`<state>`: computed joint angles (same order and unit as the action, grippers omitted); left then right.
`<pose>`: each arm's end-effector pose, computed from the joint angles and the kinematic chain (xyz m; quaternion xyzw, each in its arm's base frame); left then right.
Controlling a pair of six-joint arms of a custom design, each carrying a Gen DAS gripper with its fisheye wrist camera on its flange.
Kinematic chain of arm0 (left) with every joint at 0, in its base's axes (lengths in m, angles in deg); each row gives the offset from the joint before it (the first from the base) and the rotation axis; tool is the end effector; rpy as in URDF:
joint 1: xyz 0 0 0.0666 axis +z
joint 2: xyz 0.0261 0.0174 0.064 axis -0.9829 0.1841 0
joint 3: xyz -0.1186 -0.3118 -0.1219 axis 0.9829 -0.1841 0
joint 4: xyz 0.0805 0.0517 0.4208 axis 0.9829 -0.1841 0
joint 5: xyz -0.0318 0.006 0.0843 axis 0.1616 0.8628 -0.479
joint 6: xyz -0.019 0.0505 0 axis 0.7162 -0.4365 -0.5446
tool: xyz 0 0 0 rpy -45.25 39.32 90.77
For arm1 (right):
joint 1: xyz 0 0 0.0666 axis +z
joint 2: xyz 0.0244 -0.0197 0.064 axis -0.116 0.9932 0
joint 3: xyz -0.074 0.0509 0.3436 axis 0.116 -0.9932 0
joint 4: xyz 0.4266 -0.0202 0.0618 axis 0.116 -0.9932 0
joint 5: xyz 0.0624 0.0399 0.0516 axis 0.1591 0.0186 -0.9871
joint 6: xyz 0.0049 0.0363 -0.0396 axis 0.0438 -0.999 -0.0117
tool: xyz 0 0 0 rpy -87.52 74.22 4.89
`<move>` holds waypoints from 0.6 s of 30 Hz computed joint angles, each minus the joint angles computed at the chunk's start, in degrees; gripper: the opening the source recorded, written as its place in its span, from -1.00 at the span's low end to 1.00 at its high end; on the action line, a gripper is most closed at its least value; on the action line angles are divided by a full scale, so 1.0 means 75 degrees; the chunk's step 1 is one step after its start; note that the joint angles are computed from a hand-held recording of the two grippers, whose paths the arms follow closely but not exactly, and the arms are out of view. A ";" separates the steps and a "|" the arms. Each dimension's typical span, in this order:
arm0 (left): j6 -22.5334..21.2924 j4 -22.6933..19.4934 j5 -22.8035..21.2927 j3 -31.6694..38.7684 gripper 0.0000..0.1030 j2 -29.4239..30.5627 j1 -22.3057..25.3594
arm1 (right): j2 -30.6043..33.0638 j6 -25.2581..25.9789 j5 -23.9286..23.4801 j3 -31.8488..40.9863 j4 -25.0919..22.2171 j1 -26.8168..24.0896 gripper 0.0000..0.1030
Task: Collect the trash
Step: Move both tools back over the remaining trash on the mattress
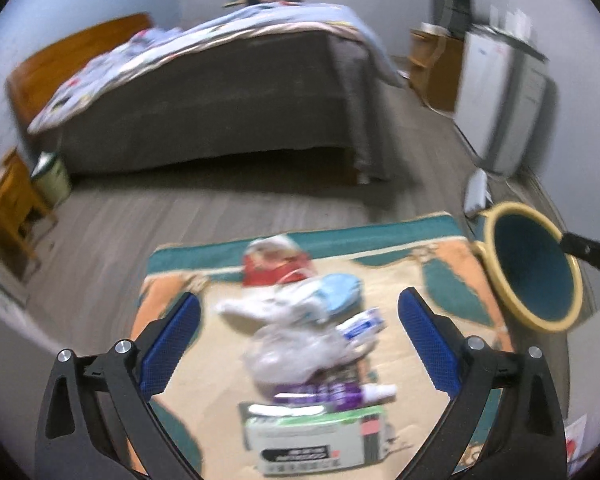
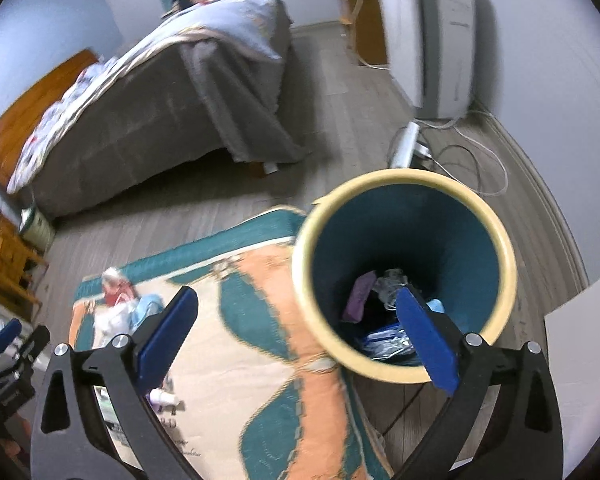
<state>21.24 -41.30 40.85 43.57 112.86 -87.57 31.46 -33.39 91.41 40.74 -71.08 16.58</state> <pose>0.5206 -0.0686 0.4852 -0.0232 0.9334 0.0416 0.3556 0.5673 0.2394 0.5008 0.0452 0.9451 0.0934 0.3099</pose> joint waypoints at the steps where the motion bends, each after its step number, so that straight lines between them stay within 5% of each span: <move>1: 0.0191 0.0003 0.0151 -0.0161 0.90 -0.0084 0.0190 | 0.0124 0.0135 0.0025 0.0197 -0.0095 0.0124 0.89; 9: 0.0860 -0.0204 0.0623 -0.0423 0.90 -0.0127 0.1018 | 0.1121 0.0479 -0.0421 0.1585 -0.0957 0.0768 0.89; 18: 0.0271 0.0023 0.0774 -0.0739 0.91 -0.0366 0.1502 | 0.2117 0.0940 0.0244 0.3128 -0.1562 0.1485 0.89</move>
<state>23.28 -41.12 46.66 38.03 110.11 -76.31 47.34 -26.34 93.24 64.20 -82.79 27.72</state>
